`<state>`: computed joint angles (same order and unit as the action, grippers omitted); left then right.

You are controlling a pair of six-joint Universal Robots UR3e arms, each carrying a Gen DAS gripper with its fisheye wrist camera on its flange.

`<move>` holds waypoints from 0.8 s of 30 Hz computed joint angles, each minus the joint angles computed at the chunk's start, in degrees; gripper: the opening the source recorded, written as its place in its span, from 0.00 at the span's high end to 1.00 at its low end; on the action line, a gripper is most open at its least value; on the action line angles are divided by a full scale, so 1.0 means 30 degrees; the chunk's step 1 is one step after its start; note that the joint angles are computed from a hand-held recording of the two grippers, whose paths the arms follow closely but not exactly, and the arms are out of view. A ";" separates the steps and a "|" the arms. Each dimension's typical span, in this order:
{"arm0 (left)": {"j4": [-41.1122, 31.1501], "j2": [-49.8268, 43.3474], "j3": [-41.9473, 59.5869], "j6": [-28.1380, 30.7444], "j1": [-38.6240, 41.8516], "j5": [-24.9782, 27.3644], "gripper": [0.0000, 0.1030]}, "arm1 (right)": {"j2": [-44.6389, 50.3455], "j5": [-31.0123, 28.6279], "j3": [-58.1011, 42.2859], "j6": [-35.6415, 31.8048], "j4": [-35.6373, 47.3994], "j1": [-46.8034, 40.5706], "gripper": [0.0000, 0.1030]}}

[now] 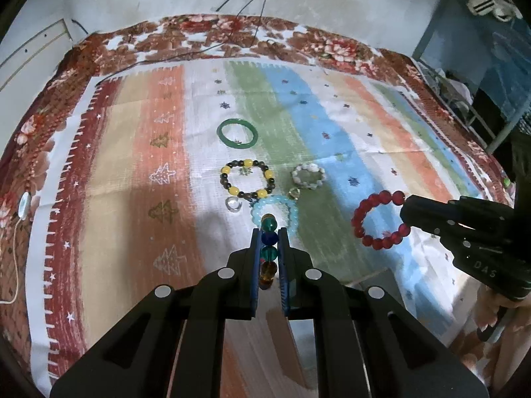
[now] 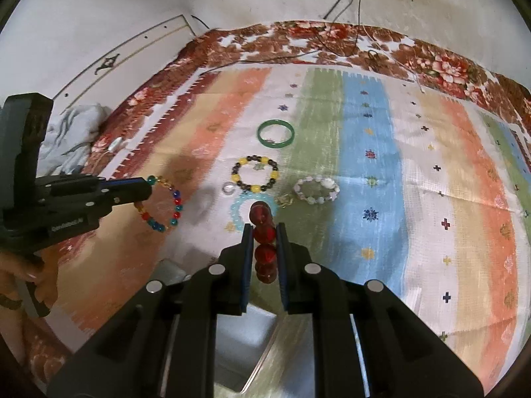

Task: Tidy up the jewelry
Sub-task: 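Carry the multicolour bracelet into the tin with the left gripper while the right drops the red bracelet in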

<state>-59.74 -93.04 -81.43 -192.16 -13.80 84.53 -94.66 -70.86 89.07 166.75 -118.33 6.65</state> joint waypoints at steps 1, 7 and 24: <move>0.0037 0.0227 -0.0157 0.0017 -0.0086 0.0015 0.91 | -0.0399 0.0173 0.0224 -0.0093 0.0145 -0.0043 0.86; 0.0498 0.1626 -0.1265 -0.0084 -0.0890 0.0193 0.91 | -0.2508 0.0633 0.1790 -0.0484 0.0692 -0.0182 0.86; 0.1524 0.3224 -0.3516 -0.0902 -0.3621 0.0443 0.91 | -0.6101 0.1485 0.4454 -0.0783 0.2115 0.0120 0.86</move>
<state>-55.17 -83.37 -91.97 -194.87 -24.66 85.86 -112.96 -66.41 102.43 164.40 -111.99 7.02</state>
